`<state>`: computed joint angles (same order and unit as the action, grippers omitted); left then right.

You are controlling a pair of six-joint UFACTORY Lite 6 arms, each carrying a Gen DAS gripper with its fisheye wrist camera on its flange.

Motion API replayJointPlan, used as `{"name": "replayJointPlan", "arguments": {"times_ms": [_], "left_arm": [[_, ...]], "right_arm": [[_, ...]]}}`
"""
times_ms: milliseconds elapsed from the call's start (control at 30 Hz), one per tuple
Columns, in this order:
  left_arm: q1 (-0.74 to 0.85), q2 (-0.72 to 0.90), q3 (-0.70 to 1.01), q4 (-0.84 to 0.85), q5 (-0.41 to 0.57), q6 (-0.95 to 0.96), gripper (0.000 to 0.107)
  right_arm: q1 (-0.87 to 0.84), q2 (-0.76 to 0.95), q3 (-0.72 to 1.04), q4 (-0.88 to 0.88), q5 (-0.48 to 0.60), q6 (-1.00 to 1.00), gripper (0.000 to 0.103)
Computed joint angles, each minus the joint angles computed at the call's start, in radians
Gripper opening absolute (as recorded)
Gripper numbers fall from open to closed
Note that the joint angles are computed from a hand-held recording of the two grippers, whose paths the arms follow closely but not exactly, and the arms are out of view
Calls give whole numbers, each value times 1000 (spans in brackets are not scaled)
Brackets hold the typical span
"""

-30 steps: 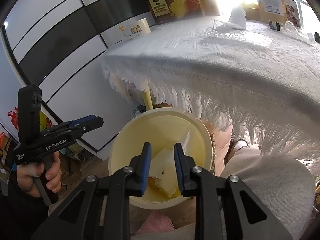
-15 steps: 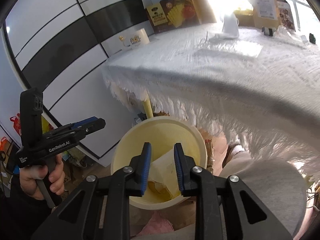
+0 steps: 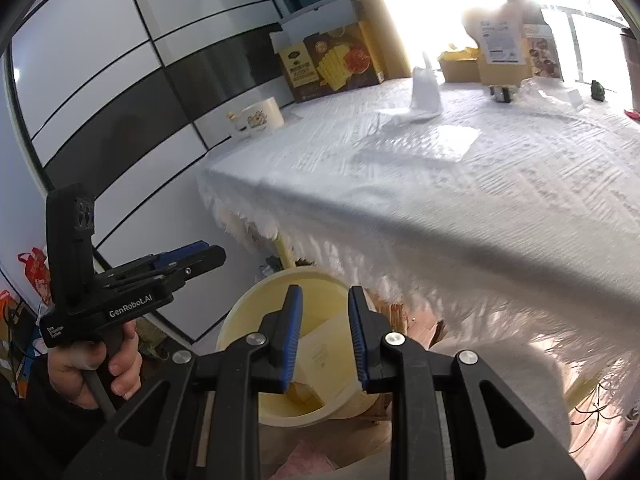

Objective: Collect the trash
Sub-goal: 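Move both tools back over the table toward the mask and wrapper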

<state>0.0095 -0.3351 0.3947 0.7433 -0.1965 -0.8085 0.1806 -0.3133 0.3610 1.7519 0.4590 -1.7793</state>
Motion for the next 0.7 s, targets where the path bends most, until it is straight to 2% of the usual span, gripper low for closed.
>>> {"name": "replayJointPlan", "arguments": {"times_ms": [67,333,700], "left_arm": [[-42,46,40,-144,2,127,41],[-157,254,239,-489,-7,420,48],[-247,529,566,-754,13,681,50]], "right_arm": [[-40,-4,7,-32,20,10,21],[-232,42,89,-169,103,27,21],[-418,284,388,-325,137,43,21]]}}
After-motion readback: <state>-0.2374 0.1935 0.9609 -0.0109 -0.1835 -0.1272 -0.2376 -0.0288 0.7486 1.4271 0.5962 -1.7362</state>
